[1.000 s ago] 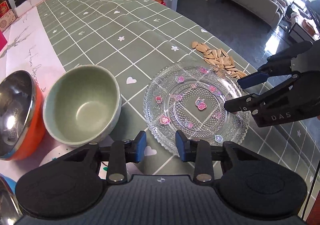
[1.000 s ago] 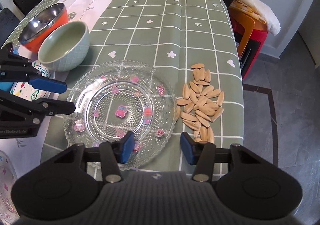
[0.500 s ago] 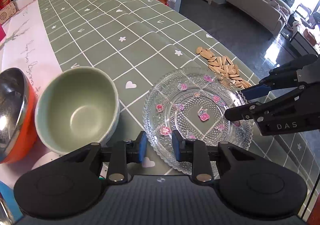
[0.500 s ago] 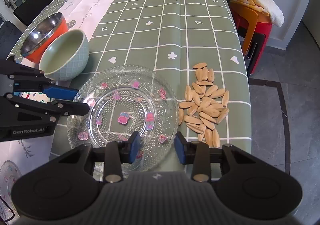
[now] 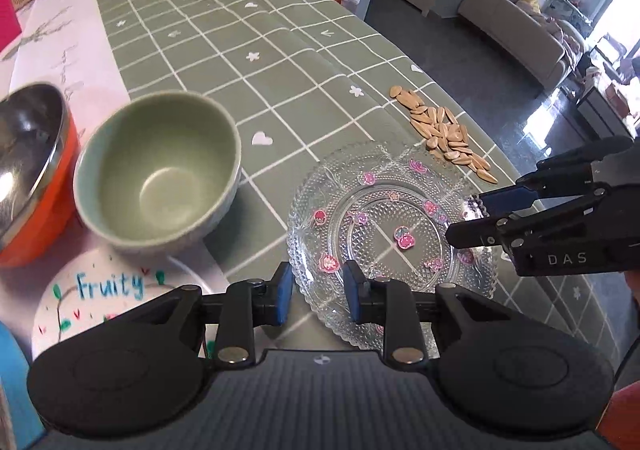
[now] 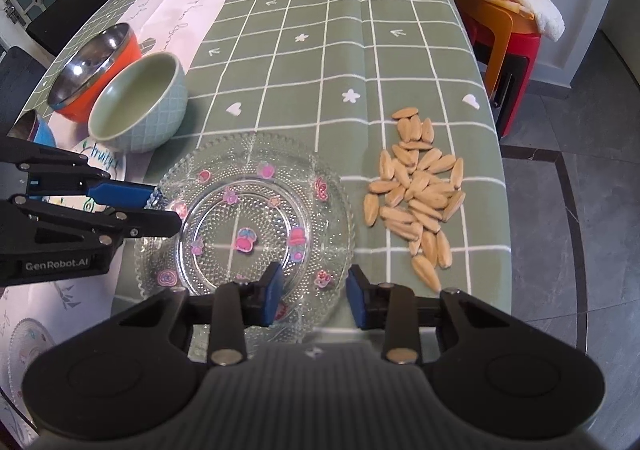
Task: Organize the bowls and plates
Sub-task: 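Close both tools on the rim of the seed-side glass plate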
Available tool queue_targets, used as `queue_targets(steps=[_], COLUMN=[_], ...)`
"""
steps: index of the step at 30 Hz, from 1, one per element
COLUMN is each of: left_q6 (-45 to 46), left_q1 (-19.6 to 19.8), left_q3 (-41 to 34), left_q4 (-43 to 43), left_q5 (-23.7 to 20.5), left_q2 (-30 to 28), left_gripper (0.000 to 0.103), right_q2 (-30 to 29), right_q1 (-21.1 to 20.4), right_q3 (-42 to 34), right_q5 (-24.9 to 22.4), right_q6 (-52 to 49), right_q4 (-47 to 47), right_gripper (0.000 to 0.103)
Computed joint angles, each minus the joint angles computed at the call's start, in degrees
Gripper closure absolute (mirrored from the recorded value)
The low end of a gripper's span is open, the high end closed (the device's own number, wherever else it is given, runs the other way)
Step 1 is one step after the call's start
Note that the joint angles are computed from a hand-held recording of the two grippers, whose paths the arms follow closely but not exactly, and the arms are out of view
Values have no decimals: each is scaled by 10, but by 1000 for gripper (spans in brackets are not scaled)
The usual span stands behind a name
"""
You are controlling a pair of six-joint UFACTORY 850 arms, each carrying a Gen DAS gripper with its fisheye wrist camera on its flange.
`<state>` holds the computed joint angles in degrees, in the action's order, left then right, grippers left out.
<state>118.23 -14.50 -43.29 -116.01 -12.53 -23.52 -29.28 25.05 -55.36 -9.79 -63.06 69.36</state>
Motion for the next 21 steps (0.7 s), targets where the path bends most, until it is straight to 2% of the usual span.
queue_targets(steps=[3,7,9,13,15,19,21], left_q6=[20,-18,-5,-23,-19,-13,-10], left_q1=[9,33,42,63,70,87,93], left_q3=[10,21,30,40,46,59,64], left_q4=[-30,-15,-42,-51,-67,-95,-113], left_q5=[-22,-72,-98,-152,-172,-226,-247], left_q2=[2,-3,-4,-10,-13,-24,-30], left_gripper=[74,74,74,75,80,84,90], right_q2=[2,1,0,-2,-7,-24,-37], right_q1=[-9,-45,-63,-78,-87,-118,-134], right_q3=[8,26,38,53,59,70,75], right_q5=[-14,-91,-132,-173,-201,-278,-319], right_q6=[-94,-204,-231,-271,-285,-300,-300], right_q4=[111,255,303,358,378,403,416], right_gripper=[69,68,68,74,74,79,84])
